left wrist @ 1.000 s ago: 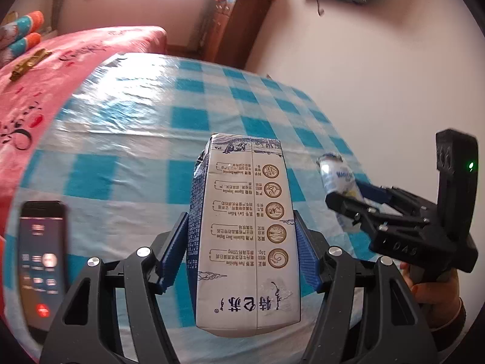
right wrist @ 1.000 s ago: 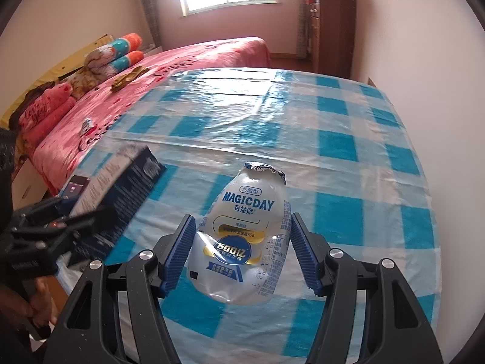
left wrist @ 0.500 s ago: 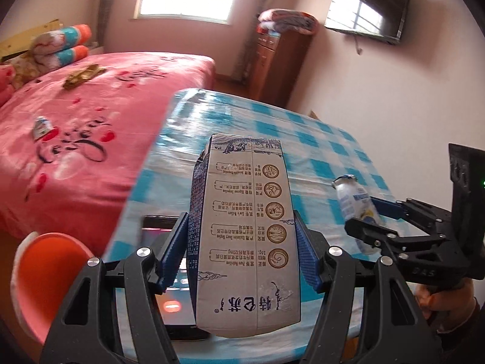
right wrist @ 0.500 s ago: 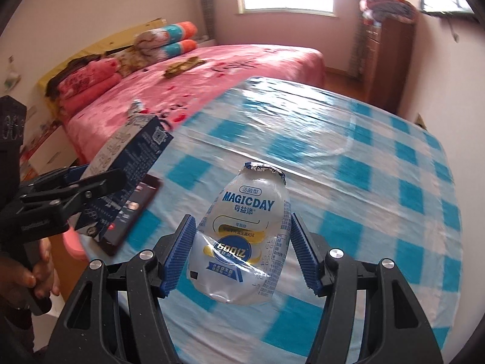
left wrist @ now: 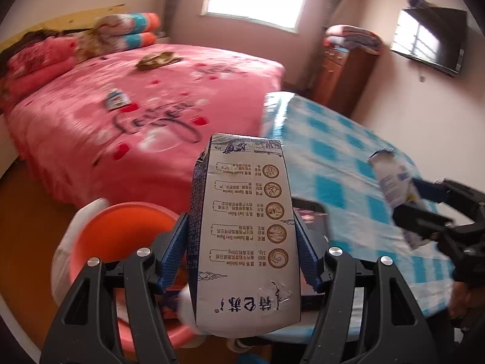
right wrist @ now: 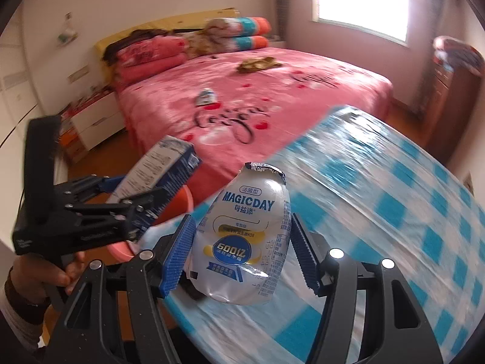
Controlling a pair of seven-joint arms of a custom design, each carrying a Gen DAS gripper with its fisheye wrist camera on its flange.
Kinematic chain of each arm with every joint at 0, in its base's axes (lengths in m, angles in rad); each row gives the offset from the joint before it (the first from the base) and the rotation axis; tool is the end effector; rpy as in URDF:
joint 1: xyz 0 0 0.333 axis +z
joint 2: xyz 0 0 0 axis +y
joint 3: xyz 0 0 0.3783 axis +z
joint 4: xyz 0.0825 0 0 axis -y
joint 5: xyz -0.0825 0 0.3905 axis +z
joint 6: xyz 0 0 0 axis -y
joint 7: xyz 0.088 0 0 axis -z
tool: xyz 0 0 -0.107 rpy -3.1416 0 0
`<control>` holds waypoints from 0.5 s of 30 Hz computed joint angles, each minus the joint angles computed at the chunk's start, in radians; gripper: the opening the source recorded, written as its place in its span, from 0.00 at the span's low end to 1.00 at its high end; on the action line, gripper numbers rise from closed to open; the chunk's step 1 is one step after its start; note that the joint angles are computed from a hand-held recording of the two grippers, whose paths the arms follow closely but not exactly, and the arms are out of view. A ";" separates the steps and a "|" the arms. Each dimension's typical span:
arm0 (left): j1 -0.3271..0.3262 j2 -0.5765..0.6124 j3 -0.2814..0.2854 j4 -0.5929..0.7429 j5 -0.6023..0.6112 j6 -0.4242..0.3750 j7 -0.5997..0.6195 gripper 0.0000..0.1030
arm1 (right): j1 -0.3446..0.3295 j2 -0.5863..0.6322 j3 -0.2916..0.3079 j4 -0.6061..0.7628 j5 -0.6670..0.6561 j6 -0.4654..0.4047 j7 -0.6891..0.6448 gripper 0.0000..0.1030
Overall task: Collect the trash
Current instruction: 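Open both grippers over the bucket to drop carton and bottle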
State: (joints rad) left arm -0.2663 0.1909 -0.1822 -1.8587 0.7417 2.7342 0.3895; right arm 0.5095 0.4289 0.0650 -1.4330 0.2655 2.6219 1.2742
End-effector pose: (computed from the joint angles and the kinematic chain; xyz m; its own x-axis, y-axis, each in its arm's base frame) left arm 0.5948 -0.3044 0.5487 0.0818 -0.9784 0.1901 -0.6881 -0.1934 -0.6994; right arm 0.6535 0.4021 0.5923 0.6476 -0.7584 -0.0741 -0.5708 -0.4184 -0.7065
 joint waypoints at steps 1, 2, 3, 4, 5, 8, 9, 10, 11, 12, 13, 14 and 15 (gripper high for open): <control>0.000 -0.007 0.004 -0.012 0.004 -0.003 -0.013 0.64 | 0.004 0.015 0.009 0.027 -0.002 -0.013 -0.012 0.62; 0.006 -0.017 0.010 -0.030 0.002 -0.006 -0.026 0.64 | 0.009 0.033 0.017 0.057 -0.004 -0.027 -0.026 0.62; 0.012 -0.026 0.013 -0.046 0.001 -0.009 -0.037 0.64 | 0.015 0.045 0.022 0.077 -0.004 -0.037 -0.036 0.62; 0.017 -0.034 0.015 -0.062 0.002 -0.010 -0.048 0.64 | 0.019 0.054 0.026 0.093 -0.002 -0.045 -0.046 0.62; 0.023 -0.043 0.017 -0.078 0.003 -0.012 -0.061 0.64 | 0.026 0.069 0.031 0.118 -0.003 -0.058 -0.059 0.62; 0.042 -0.061 0.019 -0.118 0.000 -0.016 -0.086 0.64 | 0.046 0.103 0.039 0.174 -0.003 -0.086 -0.089 0.62; 0.048 -0.066 0.019 -0.130 -0.002 -0.019 -0.092 0.64 | 0.052 0.117 0.041 0.197 -0.003 -0.097 -0.099 0.62; 0.051 -0.068 0.018 -0.137 -0.002 -0.021 -0.098 0.64 | 0.058 0.126 0.041 0.213 -0.003 -0.105 -0.105 0.62; 0.058 -0.072 0.018 -0.148 -0.006 -0.020 -0.101 0.64 | 0.065 0.144 0.042 0.243 -0.005 -0.122 -0.112 0.62; 0.063 -0.074 0.018 -0.157 -0.008 -0.021 -0.106 0.64 | 0.068 0.152 0.042 0.257 -0.003 -0.132 -0.118 0.62; 0.066 -0.075 0.017 -0.162 -0.009 -0.023 -0.111 0.64 | 0.070 0.157 0.043 0.264 0.000 -0.139 -0.124 0.62; 0.071 -0.077 0.017 -0.171 -0.015 -0.020 -0.113 0.64 | 0.076 0.174 0.043 0.292 -0.001 -0.156 -0.127 0.62; 0.074 -0.077 0.016 -0.176 -0.020 -0.020 -0.115 0.64 | 0.083 0.185 0.042 0.311 -0.003 -0.167 -0.130 0.62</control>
State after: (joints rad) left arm -0.1923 0.1141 -0.1658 -2.0344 0.7218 2.7147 0.2743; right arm 0.5922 0.6143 0.1071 -1.1222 0.2622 2.4547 1.1442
